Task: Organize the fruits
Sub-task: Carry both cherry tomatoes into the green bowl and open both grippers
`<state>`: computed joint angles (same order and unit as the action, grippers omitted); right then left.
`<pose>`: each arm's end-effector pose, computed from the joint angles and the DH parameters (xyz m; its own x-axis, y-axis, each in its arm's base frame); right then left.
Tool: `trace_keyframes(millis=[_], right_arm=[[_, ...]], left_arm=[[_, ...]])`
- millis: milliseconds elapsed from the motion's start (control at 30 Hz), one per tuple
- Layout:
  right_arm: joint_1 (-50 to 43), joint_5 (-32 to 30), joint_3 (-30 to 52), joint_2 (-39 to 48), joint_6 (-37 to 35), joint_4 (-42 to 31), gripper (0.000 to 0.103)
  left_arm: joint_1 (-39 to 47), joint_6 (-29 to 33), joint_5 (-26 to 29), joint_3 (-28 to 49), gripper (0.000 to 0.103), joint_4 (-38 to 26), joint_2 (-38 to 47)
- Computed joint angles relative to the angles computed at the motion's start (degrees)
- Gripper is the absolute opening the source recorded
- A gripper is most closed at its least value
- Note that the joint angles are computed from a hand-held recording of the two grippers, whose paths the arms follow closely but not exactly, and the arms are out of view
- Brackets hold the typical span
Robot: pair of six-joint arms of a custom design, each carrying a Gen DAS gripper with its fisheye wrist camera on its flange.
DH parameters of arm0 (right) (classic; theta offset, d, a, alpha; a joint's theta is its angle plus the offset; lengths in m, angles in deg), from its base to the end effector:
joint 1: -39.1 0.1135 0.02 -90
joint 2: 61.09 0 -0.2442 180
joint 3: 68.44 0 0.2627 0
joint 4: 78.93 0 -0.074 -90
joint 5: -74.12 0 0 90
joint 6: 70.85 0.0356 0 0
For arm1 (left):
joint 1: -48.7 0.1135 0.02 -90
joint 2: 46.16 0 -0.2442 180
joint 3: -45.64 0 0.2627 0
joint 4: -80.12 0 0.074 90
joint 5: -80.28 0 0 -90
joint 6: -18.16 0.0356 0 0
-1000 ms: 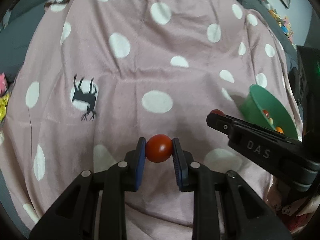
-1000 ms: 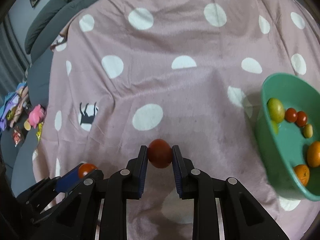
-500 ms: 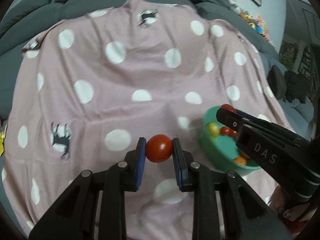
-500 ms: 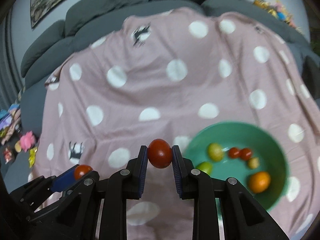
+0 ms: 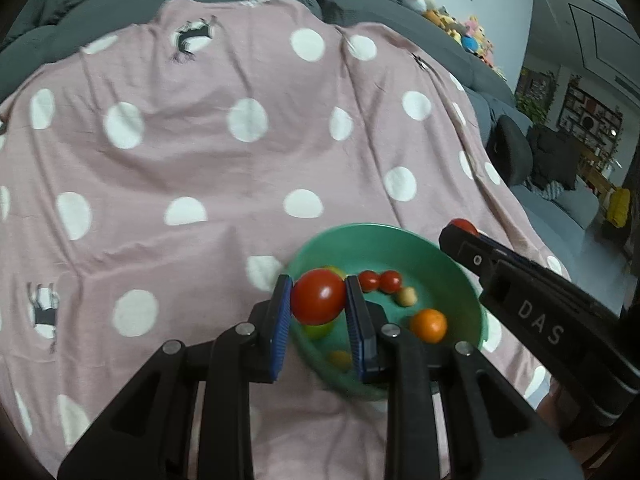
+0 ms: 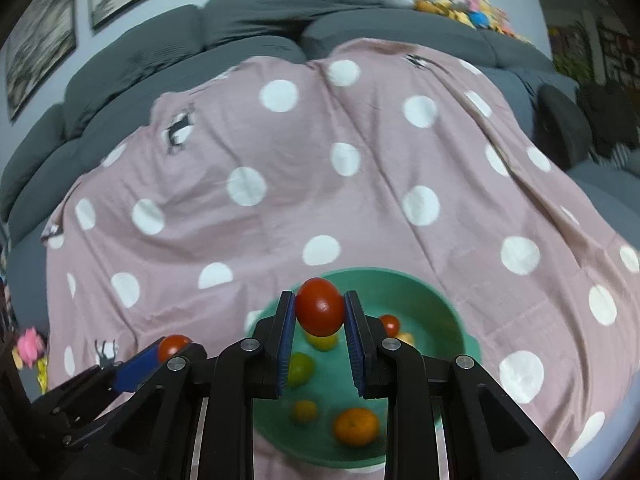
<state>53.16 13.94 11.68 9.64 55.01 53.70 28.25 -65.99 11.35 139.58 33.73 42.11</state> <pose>0.2771 0.0512 0.3223 -0.3845 0.4276 -0.8181 0.4870 0.8468 0.2137 0.3284 -0.1361 0.3136 -0.5488 0.3062 -0.7779 0.6406 0.7518 -0.1561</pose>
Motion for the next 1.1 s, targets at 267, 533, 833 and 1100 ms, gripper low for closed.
trace_keyframes(millis=[267,533,833,1100], right_arm=[[-6.1,-5.54,-2.9,0.4,1.42,0.96,0.027],[-9.05,-9.94,-2.9,3.7,2.54,0.09,0.027],[-10.76,-11.15,-2.52,5.77,3.88,-2.23,0.027],[-11.17,-12.03,-1.97,6.8,3.42,-2.66,0.027]], left_arm=[[-4.32,0.91,-1.62,4.27,0.026,-2.48,6.66],[-6.0,1.68,-3.09,7.03,0.026,-3.86,11.55],[-7.39,2.46,-4.44,8.01,0.026,-4.66,14.11],[-7.13,2.78,-4.49,9.01,0.026,-5.52,15.62]])
